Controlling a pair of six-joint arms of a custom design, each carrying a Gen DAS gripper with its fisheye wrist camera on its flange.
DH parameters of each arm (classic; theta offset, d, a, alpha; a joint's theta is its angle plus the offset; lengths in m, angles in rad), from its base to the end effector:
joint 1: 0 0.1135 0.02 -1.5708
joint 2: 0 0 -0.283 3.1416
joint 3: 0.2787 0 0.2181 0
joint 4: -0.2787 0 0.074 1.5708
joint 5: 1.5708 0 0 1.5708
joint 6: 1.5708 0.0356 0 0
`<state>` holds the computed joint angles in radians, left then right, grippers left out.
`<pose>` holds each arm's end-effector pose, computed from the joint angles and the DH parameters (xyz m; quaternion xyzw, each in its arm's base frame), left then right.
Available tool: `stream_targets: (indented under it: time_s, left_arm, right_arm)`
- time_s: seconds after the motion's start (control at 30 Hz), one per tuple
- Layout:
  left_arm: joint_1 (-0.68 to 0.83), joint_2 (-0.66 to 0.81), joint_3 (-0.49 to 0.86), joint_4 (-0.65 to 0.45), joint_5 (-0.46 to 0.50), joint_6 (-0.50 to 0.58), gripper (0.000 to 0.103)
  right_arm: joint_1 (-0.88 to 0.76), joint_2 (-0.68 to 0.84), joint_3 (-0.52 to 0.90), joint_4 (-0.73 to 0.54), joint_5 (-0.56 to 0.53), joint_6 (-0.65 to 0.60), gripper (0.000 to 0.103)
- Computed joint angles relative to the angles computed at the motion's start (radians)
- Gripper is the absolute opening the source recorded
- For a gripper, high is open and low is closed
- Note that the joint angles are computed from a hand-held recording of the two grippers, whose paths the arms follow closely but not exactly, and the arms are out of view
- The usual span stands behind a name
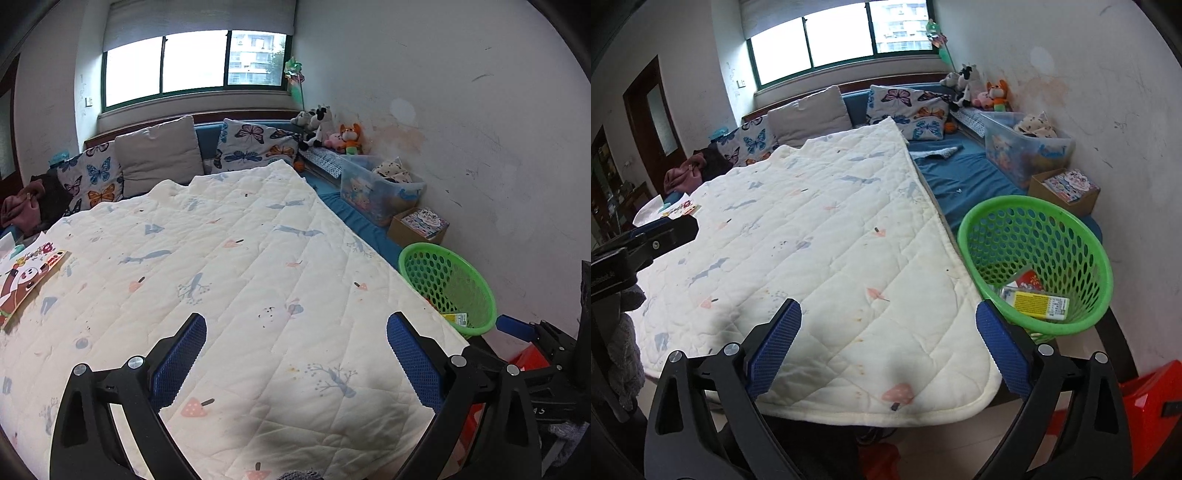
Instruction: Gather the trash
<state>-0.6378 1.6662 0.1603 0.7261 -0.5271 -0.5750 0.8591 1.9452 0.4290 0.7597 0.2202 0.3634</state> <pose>0.1673 -0.1017 0.1162 -0.0723 0.8937 -0.0145 0.4427 0.1848 0.2024 0.0962 -0.1817 0.8955 0.1433 0.3802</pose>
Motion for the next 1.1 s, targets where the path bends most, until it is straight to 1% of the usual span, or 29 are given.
stream_targets:
  time_s: [0.07,0.2,0.3,0.4,0.57,1.1]
  left_arm:
    - [-0.009,-0.009,-0.011,-0.002,-0.014,-0.012,0.095]
    - [-0.032,-0.006,-0.029,-0.003,-0.051,-0.038,0.095]
    - [-0.039,-0.007,-0.046,0.005,-0.069,-0.054,0.095]
    - [-0.055,0.003,-0.065,0.019,-0.108,-0.075,0.095]
    - [-0.095,0.001,-0.085,0.000,-0.161,-0.118,0.095]
    - [-0.119,-0.017,-0.150,0.030,-0.196,-0.175,0.095]
  right_arm:
    - [0.020,-0.003,-0.002,-0.002,0.017,0.006,0.096]
    - [0.025,-0.008,-0.010,0.002,0.012,0.011,0.098]
    - [0.031,-0.008,-0.007,0.003,0.013,0.012,0.098]
    - [0.048,-0.012,-0.004,0.000,0.031,0.014,0.098]
    - [0.076,-0.022,0.004,-0.007,0.062,0.012,0.098]
    - [0.093,-0.029,0.008,-0.005,0.073,0.003,0.099]
